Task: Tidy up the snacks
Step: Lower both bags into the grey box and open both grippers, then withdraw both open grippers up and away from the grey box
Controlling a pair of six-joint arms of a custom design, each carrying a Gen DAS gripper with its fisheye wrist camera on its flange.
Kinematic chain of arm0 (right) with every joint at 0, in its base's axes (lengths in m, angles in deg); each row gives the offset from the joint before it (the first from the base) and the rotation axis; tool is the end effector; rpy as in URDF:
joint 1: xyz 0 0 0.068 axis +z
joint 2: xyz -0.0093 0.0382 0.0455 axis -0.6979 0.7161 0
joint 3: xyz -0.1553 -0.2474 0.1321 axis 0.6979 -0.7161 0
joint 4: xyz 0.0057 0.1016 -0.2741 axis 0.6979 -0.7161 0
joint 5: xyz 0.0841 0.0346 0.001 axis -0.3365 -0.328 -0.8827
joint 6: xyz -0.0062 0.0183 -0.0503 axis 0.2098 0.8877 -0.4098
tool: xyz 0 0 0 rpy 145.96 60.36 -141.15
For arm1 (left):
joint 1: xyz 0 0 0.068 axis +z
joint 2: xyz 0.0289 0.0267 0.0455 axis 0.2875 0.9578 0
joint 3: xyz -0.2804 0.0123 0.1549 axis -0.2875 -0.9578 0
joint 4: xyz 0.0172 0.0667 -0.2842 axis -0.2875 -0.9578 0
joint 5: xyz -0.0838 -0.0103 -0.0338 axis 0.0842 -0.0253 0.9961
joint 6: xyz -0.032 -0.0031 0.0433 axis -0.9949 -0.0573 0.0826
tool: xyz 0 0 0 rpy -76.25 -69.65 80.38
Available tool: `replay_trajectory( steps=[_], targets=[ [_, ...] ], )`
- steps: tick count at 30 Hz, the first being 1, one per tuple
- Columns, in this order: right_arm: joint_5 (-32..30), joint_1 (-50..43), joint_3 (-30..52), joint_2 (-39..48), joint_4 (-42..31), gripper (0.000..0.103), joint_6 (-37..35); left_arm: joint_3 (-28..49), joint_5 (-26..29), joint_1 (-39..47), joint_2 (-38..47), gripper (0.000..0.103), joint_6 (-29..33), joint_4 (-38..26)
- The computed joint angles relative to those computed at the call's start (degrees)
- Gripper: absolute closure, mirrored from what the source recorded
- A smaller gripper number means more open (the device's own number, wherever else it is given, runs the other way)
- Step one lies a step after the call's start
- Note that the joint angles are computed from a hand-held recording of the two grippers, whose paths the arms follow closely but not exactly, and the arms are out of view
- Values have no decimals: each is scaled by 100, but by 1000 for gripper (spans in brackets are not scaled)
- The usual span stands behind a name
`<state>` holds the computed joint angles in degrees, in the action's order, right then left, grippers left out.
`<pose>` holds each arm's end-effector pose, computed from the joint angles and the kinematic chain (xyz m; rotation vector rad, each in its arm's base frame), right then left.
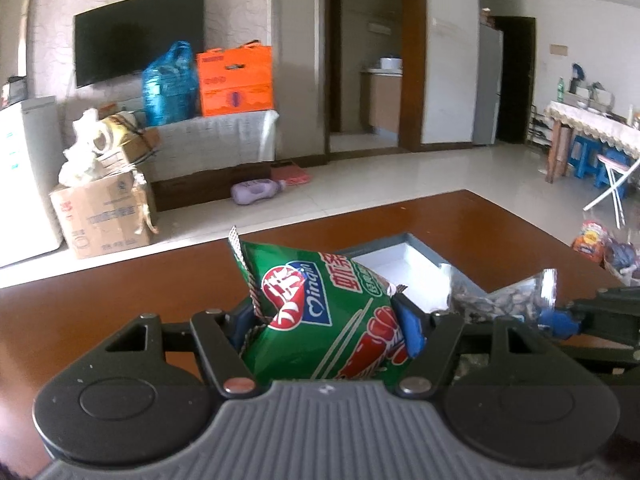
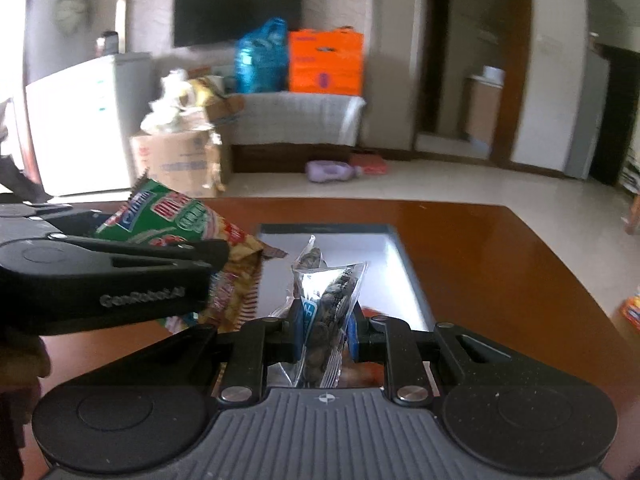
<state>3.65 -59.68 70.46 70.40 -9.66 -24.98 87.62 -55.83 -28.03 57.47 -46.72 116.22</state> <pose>0.2051 -0.0406 0.0865 -0.3609 2.1259 0.1249 0.1744 -0.1436 0.1148 0.0342 2.1014 -0.0206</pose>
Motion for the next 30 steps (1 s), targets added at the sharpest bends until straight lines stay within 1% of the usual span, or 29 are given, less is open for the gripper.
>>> replay_trajectory(
  steps=[2,5,8,9,10,11,12,13,15,16,18,20,23,30],
  targets=[
    [10,-174,146,319,114,81,-96,288,133,58,471,35,64,210],
    [74,-304,259,751,450,81,-225,757,231,112,1073,33,128,336],
    [133,-302,348,1036,622,79,-325,1134,201,136,1492,29,186,306],
    [133,-306,360,1088,640,77,-362,1229,152,128,1606,25,159,273],
    [208,-255,341,1164,760,69,-373,1318,94,124,1702,14,124,227],
    [299,-217,269,1257,989,62,-401,1369,-9,105,1795,8,94,254],
    [345,-187,182,1391,1328,39,-391,1392,-149,83,1892,0,126,377],
    [378,-169,67,1539,1755,17,-363,1407,-277,48,1972,0,188,494],
    [389,-166,-148,1806,2600,5,-389,1411,-163,78,2003,0,262,594],
    [376,-170,-184,1826,2717,4,-430,1398,-144,97,1985,0,249,588],
    [259,-219,-236,1747,2672,3,-522,1394,-241,86,1956,0,183,559],
    [188,-273,-271,1702,2638,2,-597,1302,-210,164,1845,0,157,563],
    [146,-328,-337,1543,2598,2,-593,1231,-315,112,1679,0,87,424],
    [-211,-639,-428,1085,2326,2,-489,877,-640,-175,1177,0,-132,171]
  ],
)
